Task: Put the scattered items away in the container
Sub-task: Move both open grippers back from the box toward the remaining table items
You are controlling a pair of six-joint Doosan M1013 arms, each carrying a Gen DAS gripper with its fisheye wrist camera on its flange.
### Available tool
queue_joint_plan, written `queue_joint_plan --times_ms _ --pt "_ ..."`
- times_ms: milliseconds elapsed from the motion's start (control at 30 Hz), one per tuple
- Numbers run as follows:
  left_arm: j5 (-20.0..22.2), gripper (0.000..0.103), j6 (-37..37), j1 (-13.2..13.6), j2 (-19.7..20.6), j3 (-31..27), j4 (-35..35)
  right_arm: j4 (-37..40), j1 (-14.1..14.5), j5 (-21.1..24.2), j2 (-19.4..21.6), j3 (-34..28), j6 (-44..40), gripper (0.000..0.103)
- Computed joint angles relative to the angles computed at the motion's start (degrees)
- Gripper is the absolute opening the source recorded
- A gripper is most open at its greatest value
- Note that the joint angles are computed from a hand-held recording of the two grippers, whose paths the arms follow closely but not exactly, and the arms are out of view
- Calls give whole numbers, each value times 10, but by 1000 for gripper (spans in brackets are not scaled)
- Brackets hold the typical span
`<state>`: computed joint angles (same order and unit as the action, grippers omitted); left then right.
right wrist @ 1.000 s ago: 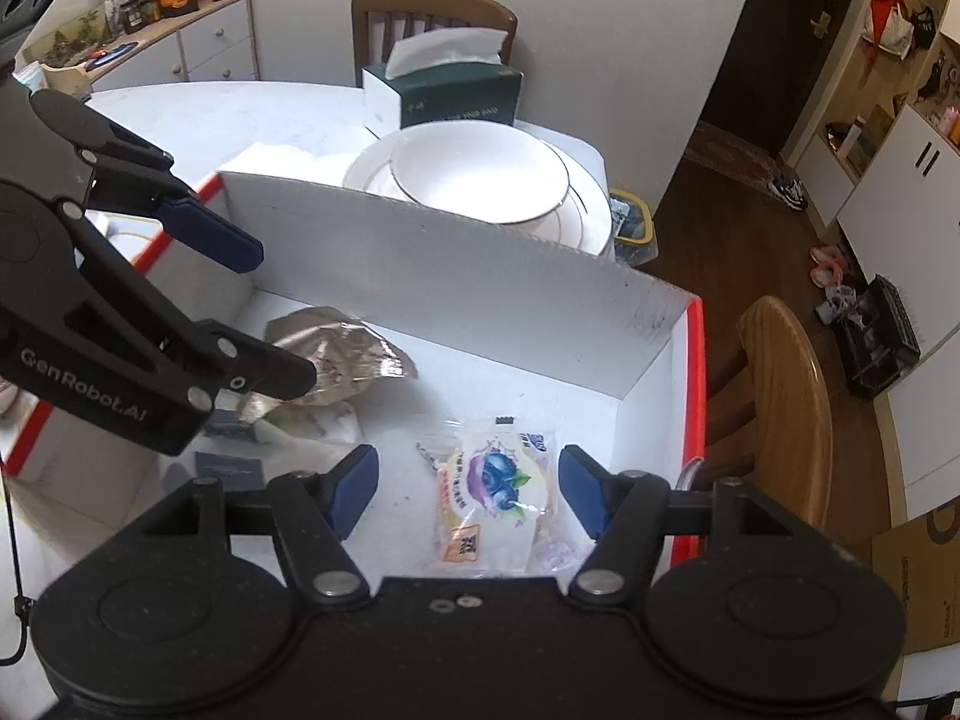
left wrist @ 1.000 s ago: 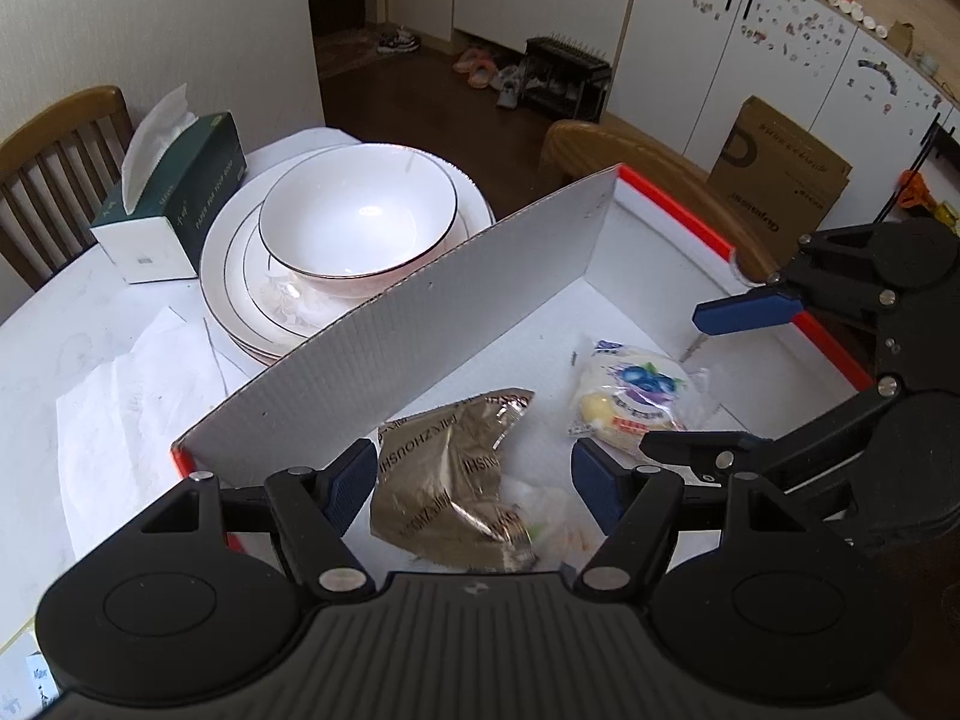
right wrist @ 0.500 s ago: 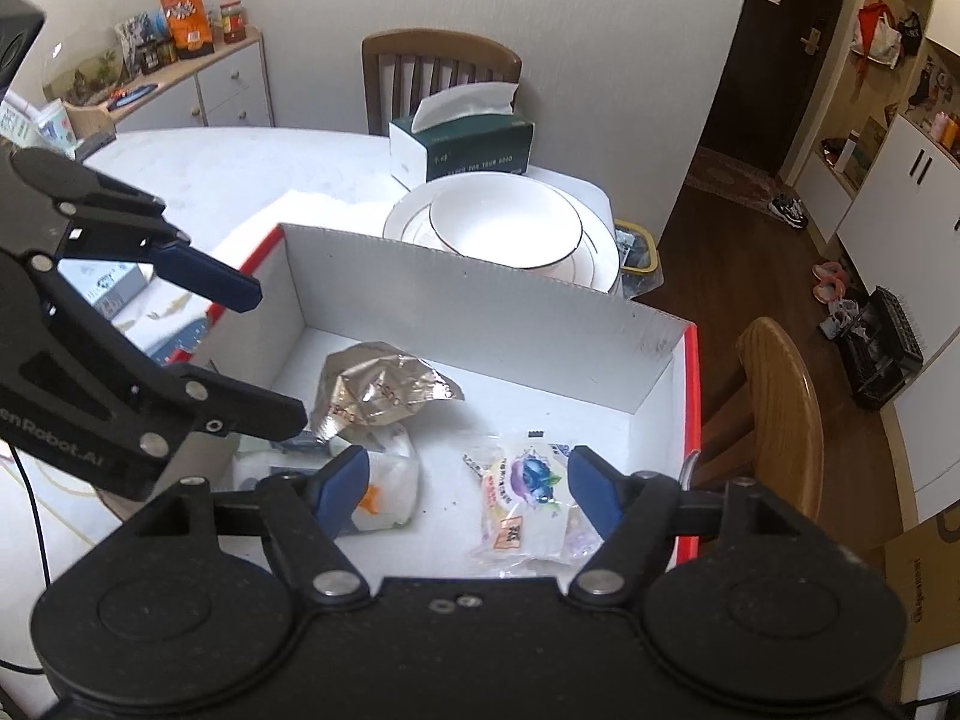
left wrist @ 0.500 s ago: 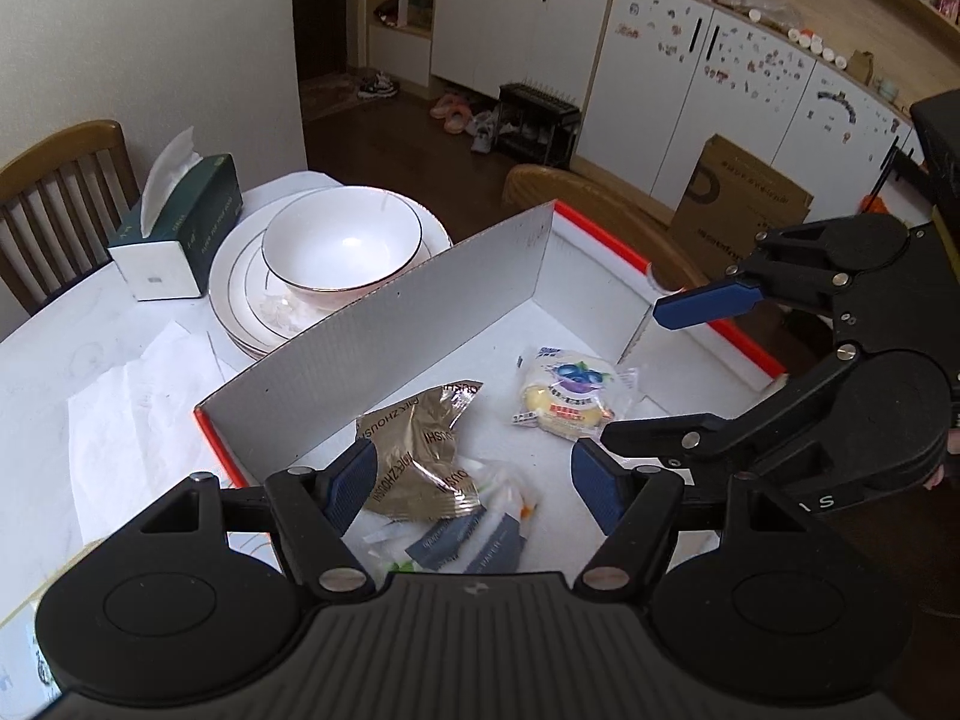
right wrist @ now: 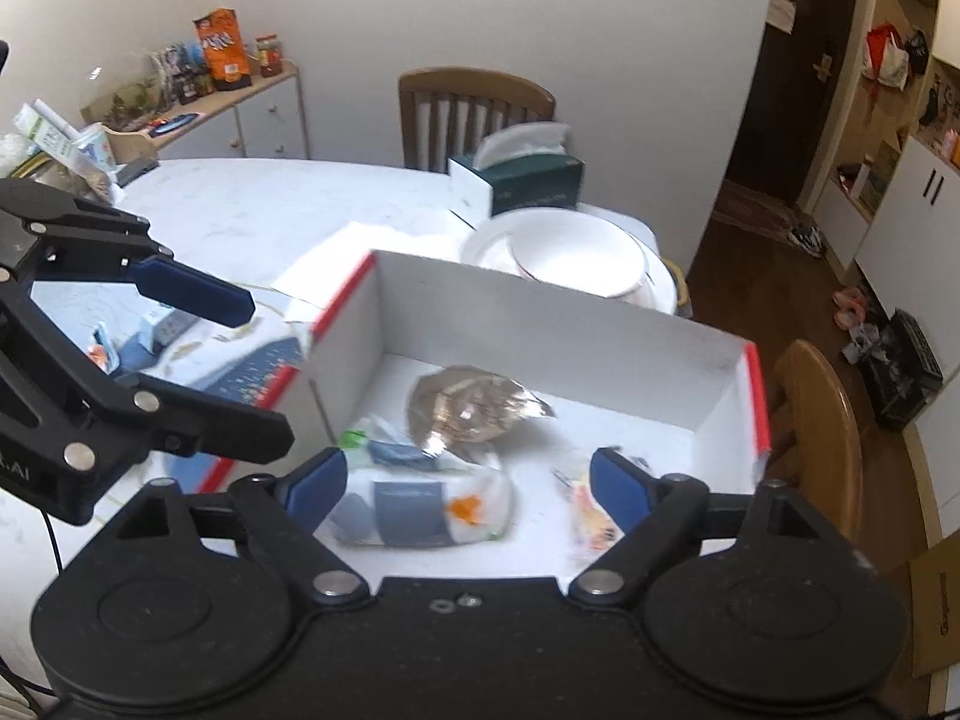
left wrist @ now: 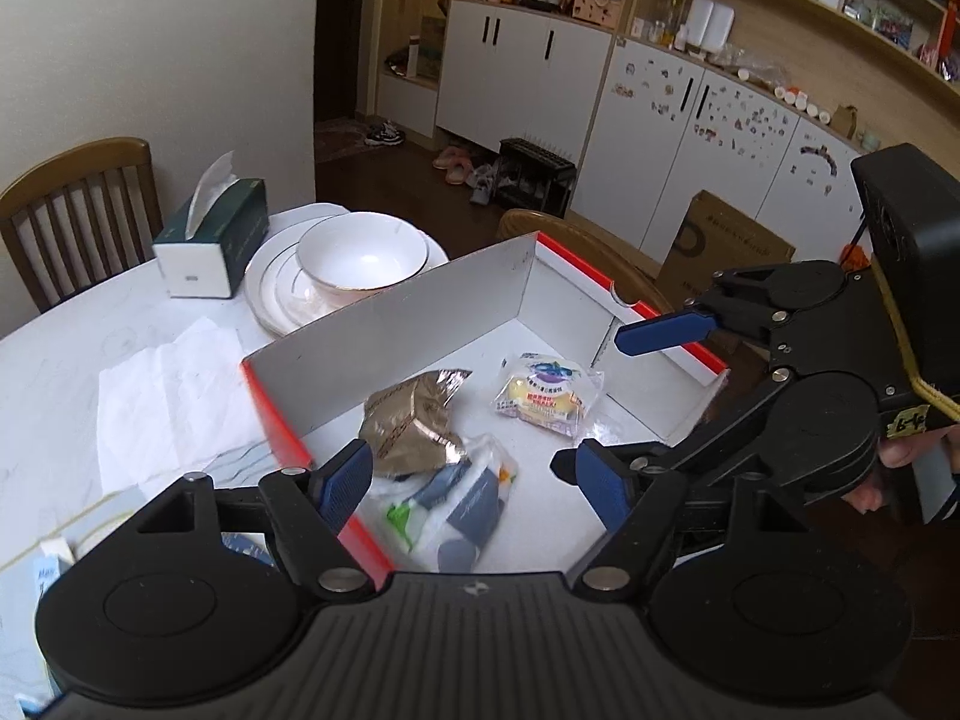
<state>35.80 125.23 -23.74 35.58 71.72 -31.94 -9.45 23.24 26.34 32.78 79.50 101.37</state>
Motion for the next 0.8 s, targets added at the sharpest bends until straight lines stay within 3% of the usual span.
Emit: queue_joint_plan --times_ms 300,800 --pt "-32 78 43 18 -31 50 -34 -71 25 -30 -4 7 86 94" --pt "-55 86 92 62 -68 116 -82 -90 63 -31 5 -6 150 96"
